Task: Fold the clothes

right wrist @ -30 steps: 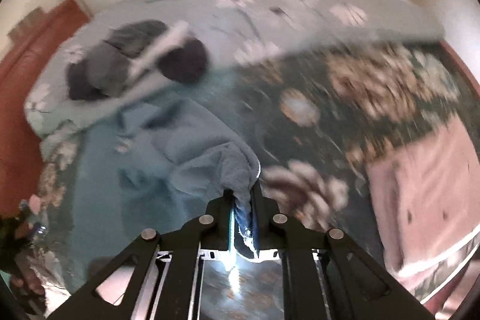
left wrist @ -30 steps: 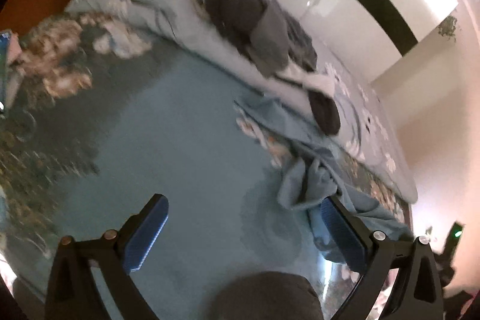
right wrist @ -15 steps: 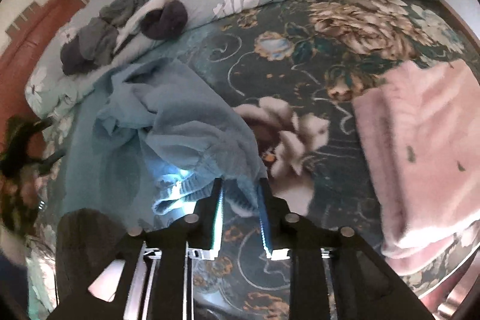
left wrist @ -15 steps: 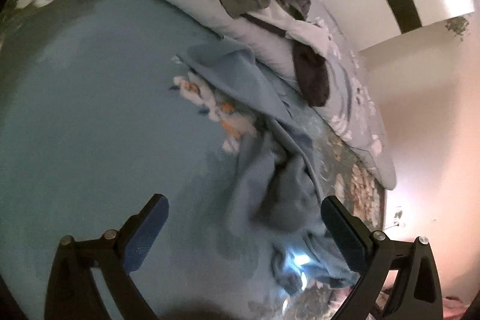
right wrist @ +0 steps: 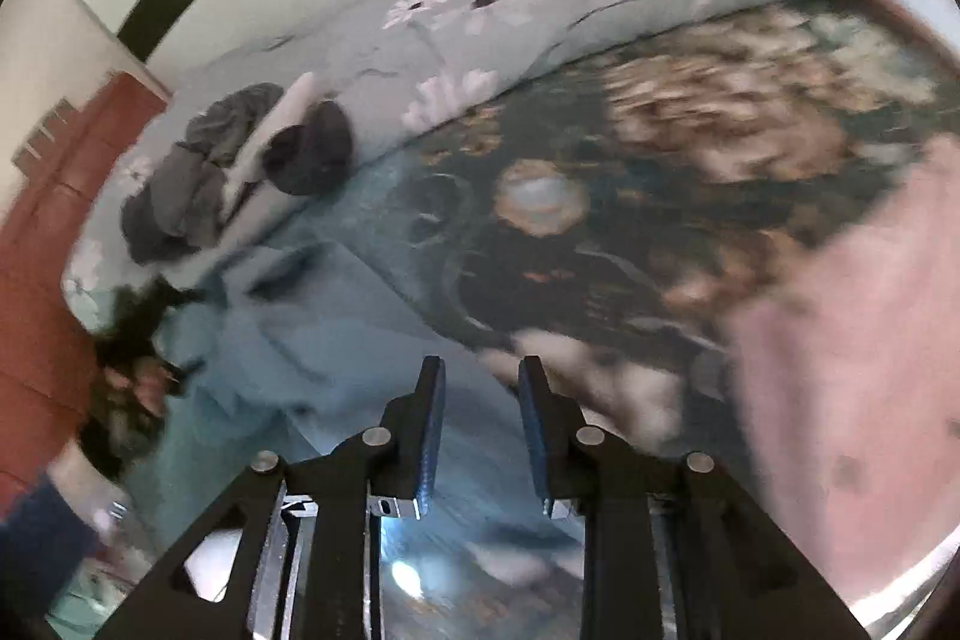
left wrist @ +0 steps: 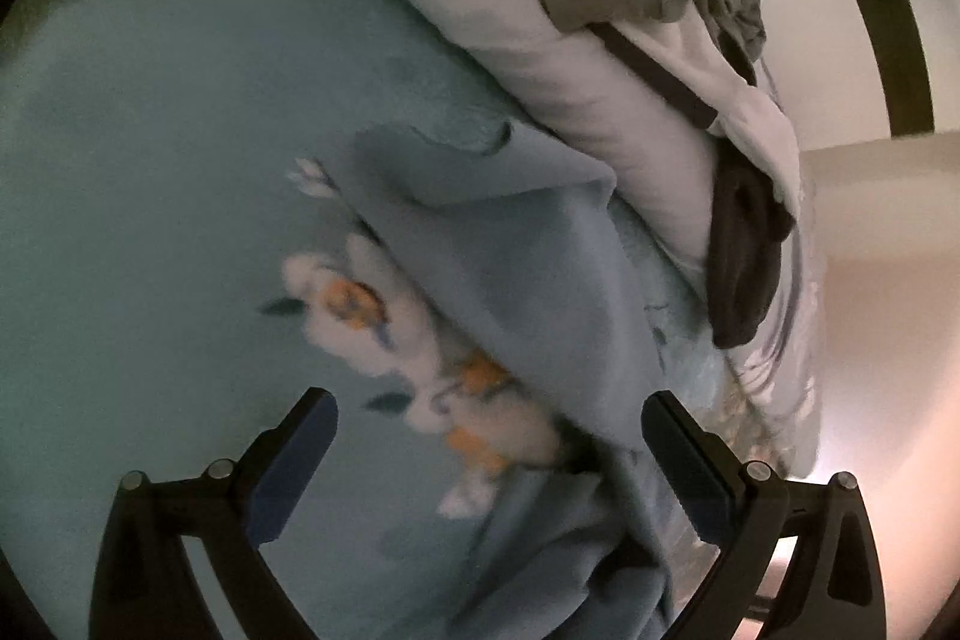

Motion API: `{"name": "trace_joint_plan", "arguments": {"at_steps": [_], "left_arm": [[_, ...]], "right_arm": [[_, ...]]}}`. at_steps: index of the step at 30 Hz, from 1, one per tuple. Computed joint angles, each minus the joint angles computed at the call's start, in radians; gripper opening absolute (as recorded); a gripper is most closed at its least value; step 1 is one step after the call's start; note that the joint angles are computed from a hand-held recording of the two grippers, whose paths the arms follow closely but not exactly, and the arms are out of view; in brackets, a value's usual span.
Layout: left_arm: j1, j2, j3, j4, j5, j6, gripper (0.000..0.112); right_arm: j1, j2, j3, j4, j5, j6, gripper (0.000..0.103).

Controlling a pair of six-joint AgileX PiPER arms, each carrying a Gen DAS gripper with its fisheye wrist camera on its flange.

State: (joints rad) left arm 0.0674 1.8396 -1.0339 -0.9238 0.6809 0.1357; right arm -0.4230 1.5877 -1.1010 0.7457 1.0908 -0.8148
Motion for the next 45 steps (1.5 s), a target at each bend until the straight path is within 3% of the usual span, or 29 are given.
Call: {"name": "trace_joint_plan", "arguments": {"at_steps": [7,14,17,20,21,22,24,25,26,27,31,36,41,45], "left_arm": [[-0.020,0.062,-0.039,-0.093,-0.002,0.045,0.102],[0.015,0.101,-0.064,-0.171,0.015,0.086,0.092],[0.030,0.114,-0.063,-0.208,0.025,0.109,0.085],[0.033,0.117,-0.065,-0.208,0.021,0.101,0.070],[0.036,0.118,-0.064,-0.215,0.023,0.102,0.056],[0.040,0.122,-0.065,-0.224,0.030,0.105,0.039],[0.041,0.124,-0.071,-0.206,0.038,0.082,0.021],[0.040,0.115,-0.070,-0.196,0.032,0.075,0.012],[0.039,0.100,-0.065,-0.192,0.026,0.075,0.011],[0.041,0.081,-0.057,-0.191,0.023,0.080,0.010],[0.074,-0.025,-0.024,-0.190,0.039,0.110,0.008],[0.198,-0.230,0.012,-0.145,0.132,0.130,0.008],[0.364,-0.427,0.024,-0.133,0.281,0.137,0.008],[0.633,-0.602,0.040,-0.115,0.507,0.193,0.008]], "right_arm": [[0.353,0.240,-0.193,-0.104,-0.109,0.120,0.026],[0.513,0.407,-0.335,-0.245,-0.144,0.197,0.033],[0.542,0.440,-0.358,-0.282,-0.156,0.225,0.034],[0.571,0.463,-0.364,-0.309,-0.163,0.266,0.035],[0.581,0.459,-0.353,-0.318,-0.178,0.277,0.037],[0.583,0.454,-0.343,-0.319,-0.189,0.286,0.037],[0.582,0.447,-0.332,-0.313,-0.197,0.305,0.037],[0.581,0.443,-0.327,-0.310,-0.201,0.315,0.032],[0.579,0.439,-0.322,-0.304,-0.201,0.321,0.025],[0.576,0.436,-0.318,-0.294,-0.195,0.322,0.005],[0.570,0.373,-0.266,-0.264,-0.204,0.308,0.004],[0.579,0.182,-0.190,-0.237,-0.241,0.289,0.004],[0.606,-0.004,-0.186,-0.198,-0.219,0.308,0.004],[0.674,-0.167,-0.163,-0.179,-0.195,0.319,0.004]]}}
